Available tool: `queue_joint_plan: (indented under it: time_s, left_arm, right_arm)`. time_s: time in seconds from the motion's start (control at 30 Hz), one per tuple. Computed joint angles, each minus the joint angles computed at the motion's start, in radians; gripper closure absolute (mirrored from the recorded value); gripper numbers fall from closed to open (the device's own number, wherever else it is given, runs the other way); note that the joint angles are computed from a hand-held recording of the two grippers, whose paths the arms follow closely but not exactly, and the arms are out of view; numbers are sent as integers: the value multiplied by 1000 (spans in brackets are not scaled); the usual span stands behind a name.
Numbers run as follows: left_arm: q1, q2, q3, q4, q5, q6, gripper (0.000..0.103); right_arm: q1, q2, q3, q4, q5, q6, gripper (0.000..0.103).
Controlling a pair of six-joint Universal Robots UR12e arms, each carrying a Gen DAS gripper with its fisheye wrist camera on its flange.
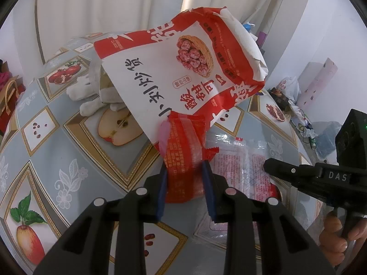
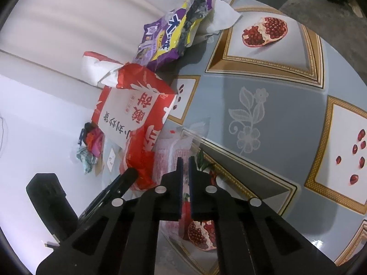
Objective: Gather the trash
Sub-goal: 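Close the left gripper on the red plastic strip and lift it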
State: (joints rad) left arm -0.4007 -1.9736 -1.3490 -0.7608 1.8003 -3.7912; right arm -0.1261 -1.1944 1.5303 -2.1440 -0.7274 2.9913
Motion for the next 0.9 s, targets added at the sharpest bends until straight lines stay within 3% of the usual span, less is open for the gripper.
queue_joint_plan:
  time_s: [0.9]
  left_arm:
    - [-16, 7, -4, 37, 61, 23, 76]
  right_arm:
    - [-27, -20, 31, -129, 94, 12, 103]
